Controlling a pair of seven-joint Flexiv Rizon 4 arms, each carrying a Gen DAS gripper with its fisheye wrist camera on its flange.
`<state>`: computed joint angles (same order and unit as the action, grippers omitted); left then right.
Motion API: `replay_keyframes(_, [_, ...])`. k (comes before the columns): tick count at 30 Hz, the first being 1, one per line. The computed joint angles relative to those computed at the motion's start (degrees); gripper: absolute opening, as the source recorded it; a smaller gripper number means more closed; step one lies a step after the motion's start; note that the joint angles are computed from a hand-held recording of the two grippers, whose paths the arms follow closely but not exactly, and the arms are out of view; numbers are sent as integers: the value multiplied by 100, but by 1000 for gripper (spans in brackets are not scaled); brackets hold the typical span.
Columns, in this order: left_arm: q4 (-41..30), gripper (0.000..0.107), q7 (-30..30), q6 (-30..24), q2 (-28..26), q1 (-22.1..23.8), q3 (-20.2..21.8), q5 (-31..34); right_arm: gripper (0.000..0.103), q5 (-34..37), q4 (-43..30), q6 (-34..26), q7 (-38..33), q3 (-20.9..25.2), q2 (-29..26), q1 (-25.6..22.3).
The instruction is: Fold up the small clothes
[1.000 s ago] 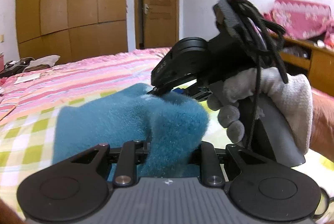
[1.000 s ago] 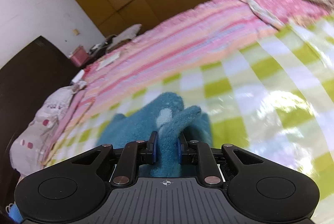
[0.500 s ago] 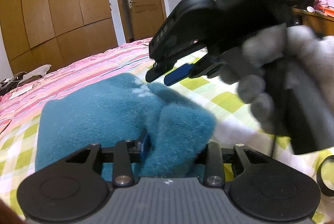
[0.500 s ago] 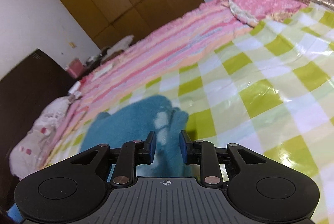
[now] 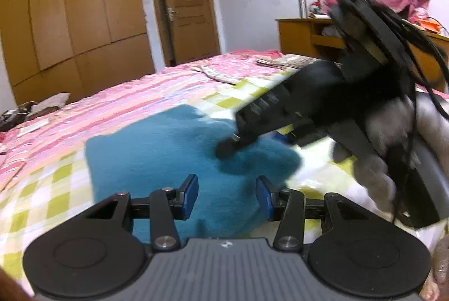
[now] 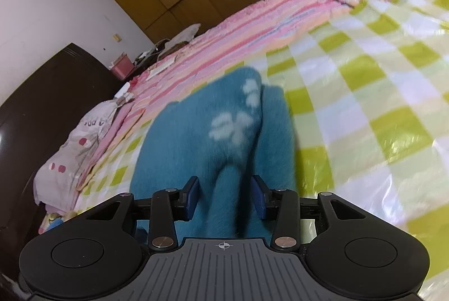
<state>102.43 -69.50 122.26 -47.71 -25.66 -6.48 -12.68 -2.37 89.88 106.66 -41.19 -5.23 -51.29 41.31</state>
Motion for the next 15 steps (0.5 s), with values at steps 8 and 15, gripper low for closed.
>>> replay_keyframes(8, [-375,52,-89,-129,-242,-198,363,-871,12,906,275,712,57,-300,-76,366])
replay_keyframes(15, [-593,52,114,-338,-438,-459,647,-1172,22,1082,325,392,2,-687,-46,694])
